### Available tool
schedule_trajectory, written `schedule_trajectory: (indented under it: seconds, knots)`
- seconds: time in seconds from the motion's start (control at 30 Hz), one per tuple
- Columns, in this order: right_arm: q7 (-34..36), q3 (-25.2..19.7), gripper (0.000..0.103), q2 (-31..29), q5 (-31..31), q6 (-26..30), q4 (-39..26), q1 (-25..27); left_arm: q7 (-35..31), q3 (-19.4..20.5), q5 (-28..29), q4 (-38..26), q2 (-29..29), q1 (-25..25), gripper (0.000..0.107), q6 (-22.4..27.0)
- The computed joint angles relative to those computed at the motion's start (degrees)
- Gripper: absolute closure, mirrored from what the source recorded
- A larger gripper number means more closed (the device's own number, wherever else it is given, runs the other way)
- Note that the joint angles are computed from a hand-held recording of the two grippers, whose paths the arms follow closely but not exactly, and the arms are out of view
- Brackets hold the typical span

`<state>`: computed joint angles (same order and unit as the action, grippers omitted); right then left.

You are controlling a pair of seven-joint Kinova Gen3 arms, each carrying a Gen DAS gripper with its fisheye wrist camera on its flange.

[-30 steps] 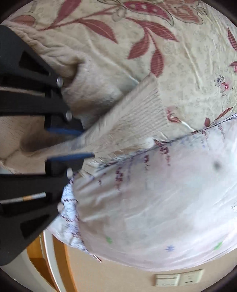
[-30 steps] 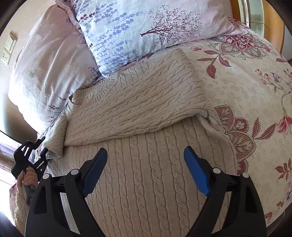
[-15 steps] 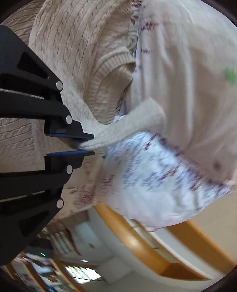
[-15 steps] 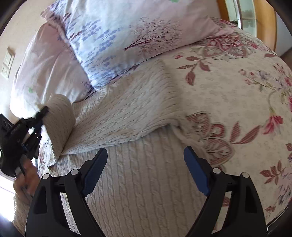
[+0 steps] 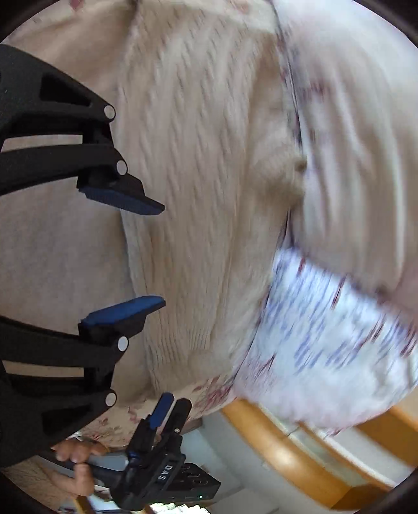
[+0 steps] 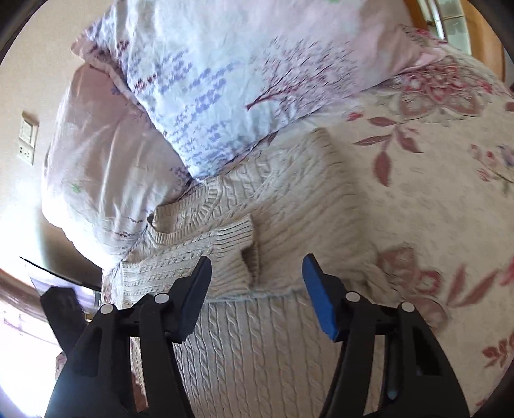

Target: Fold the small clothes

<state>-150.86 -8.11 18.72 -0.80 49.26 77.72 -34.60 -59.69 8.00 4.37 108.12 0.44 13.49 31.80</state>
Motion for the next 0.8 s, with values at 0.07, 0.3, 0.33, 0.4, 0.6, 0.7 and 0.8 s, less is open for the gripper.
schedule_trajectory:
  seconds: [0.07,0.3,0.33,0.4,0.6,0.7,0.8]
  knots:
    - [2.6,-1.0,0.049,2.7,-2.3,1.0,-2.4,1.3,4.7,1.5,-3.6,3.5,-4.4,-4.2,0.055,2.9]
    - [6.6,-1.7,0.069,6.6,-7.0,1.6,-4.7,1.5,12.1,-3.1,-7.3,11.3,-14.2,-7.3,0.056,10.3]
    - [6.9,-1.6,0.072,7.0,-6.5,2.3,-5.5,0.9,12.1,-2.7,-7.4,11.5,-14.7,-8.2,0.056,11.1]
    - [7.8,-1.7,0.081,7.8,-7.0,2.7,-6.3,0.8,10.5,-2.9,-6.4,12.1,-15.7,-8.9,0.056,11.0]
    - [6.9,2.4,0.093,8.2,2.9,4.7,-12.1,-5.8,9.1,-1.8,-5.4,11.7,-14.2,-10.1,0.051,10.7]
    - [5.5,5.2,0.093,8.0,9.5,5.8,-15.7,-9.3,8.7,-1.7,-5.0,12.0,-13.9,-10.1,0.049,9.9]
    - [3.3,6.0,0.094,7.9,13.4,7.8,-16.5,-10.0,8.2,-1.9,-4.3,12.1,-13.4,-10.2,0.048,9.1]
